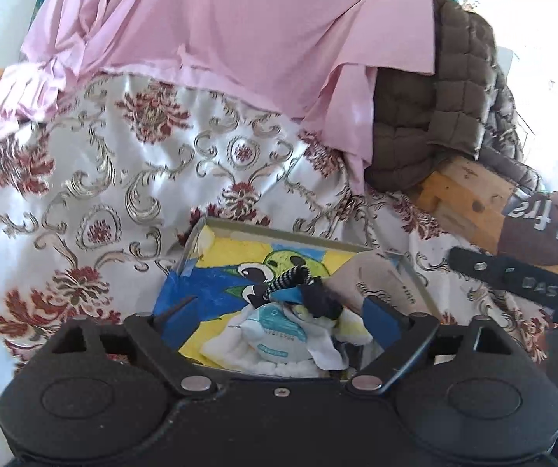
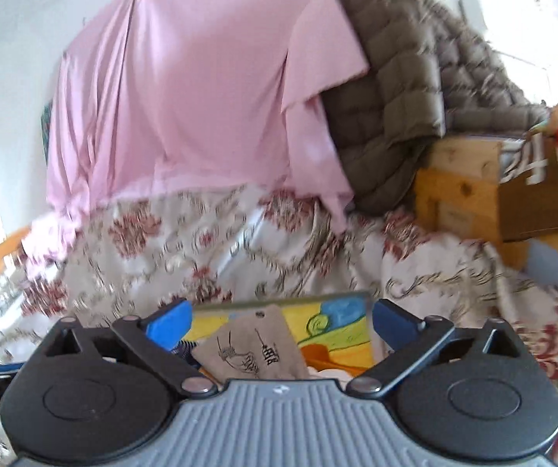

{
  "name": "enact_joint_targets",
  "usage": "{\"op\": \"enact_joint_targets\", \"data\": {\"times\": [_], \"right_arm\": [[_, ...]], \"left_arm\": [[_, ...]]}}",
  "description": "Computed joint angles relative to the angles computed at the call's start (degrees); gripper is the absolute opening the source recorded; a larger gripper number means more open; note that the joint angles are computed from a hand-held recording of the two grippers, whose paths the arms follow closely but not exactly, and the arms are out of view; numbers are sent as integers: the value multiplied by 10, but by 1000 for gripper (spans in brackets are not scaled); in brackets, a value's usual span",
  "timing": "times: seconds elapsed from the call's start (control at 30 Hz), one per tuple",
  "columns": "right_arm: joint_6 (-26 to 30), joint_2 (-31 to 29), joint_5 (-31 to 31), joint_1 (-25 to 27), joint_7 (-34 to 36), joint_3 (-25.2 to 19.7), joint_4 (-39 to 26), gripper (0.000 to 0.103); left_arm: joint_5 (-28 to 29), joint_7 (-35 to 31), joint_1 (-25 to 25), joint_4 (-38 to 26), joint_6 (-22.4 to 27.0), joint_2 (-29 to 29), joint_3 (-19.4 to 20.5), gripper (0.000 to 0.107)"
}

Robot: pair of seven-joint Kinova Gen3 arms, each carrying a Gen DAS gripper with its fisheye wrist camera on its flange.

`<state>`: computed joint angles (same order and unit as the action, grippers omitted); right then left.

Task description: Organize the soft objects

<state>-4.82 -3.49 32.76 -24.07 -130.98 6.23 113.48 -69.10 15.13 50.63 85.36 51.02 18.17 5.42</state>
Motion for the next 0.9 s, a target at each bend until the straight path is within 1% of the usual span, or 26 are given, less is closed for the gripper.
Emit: {"op": "enact_joint_targets", "data": {"times": [0.03,0.07,0.13,0.17,0.27,0.3,0.37,0.47,0.63,0.9], "right_arm": [[-5,-13,-16,13,14,-9,10,103],[-5,-24,-24,16,21,-9,17,103],[-7,-51,-27,0,33,9,32,103],[-7,-64,-34,3,45,7,40,103],[1,-99,-73,51,87,-41,57,103],[6,-111,-80,52,94,-44,62,103],[14,-135,-92,38,106,-38,73,103],[29,-171,-113,47,129,-58,89,103],[54,-229,-154,85,159,-111,118,103],[120,-318,-234,104,187,-153,150,103]], "left_arm": [[-7,2,9,3,9,-5,1,94],[-11,4,15,5,18,-8,4,95],[-21,12,26,10,38,-12,10,95],[-27,19,32,12,48,-15,14,96],[-39,32,45,18,72,-20,28,97],[-43,34,50,19,81,-22,33,98],[-54,41,62,20,103,-25,42,99],[-70,50,81,21,139,-28,55,101],[-88,60,114,16,205,-30,75,102],[-105,82,176,12,319,-29,101,102]]}}
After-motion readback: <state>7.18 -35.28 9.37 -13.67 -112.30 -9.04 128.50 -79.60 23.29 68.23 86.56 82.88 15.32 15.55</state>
